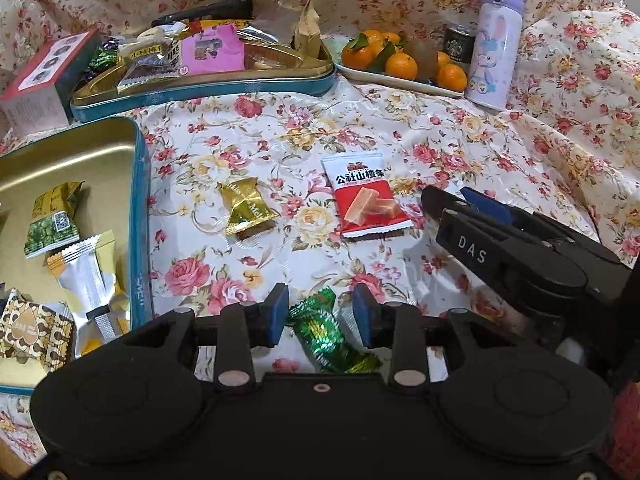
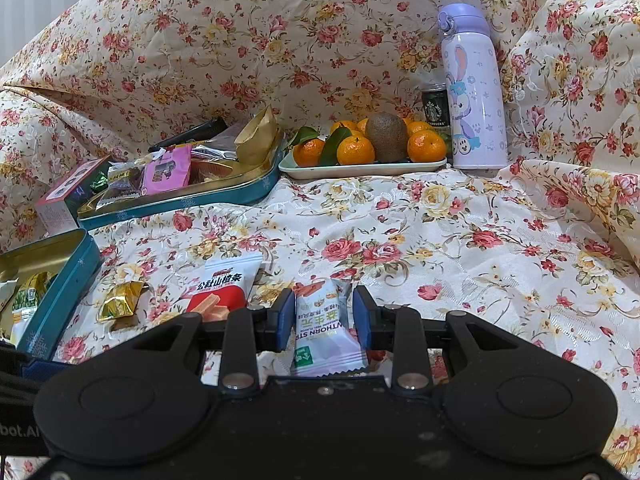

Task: Organize snacks
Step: 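Hold green candy in left tool while right tool holds white-green packet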

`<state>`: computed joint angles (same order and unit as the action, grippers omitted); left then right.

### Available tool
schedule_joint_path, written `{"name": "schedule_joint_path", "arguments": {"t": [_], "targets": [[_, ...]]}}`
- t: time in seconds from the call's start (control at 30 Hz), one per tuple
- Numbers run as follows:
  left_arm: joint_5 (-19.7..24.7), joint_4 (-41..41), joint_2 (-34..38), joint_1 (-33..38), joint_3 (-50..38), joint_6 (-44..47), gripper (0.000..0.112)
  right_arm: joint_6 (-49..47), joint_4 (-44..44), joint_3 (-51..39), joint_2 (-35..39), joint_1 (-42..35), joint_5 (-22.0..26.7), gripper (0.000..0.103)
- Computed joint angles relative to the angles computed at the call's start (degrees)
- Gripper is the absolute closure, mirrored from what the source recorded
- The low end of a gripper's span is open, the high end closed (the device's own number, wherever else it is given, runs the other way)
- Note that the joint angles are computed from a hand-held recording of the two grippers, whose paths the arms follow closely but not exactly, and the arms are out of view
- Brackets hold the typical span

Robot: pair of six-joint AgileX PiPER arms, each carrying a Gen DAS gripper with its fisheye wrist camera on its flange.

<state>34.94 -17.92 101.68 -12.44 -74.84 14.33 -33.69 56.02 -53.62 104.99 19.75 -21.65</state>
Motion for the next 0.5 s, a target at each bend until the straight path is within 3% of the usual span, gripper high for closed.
{"name": "schedule_joint_path", "arguments": {"t": [0.5], "targets": [[0.4, -1.5, -4.9, 1.0, 5.1, 1.0, 0.068, 0.1, 0.0, 0.0, 0.0, 0.1, -0.1, 0.071]]}}
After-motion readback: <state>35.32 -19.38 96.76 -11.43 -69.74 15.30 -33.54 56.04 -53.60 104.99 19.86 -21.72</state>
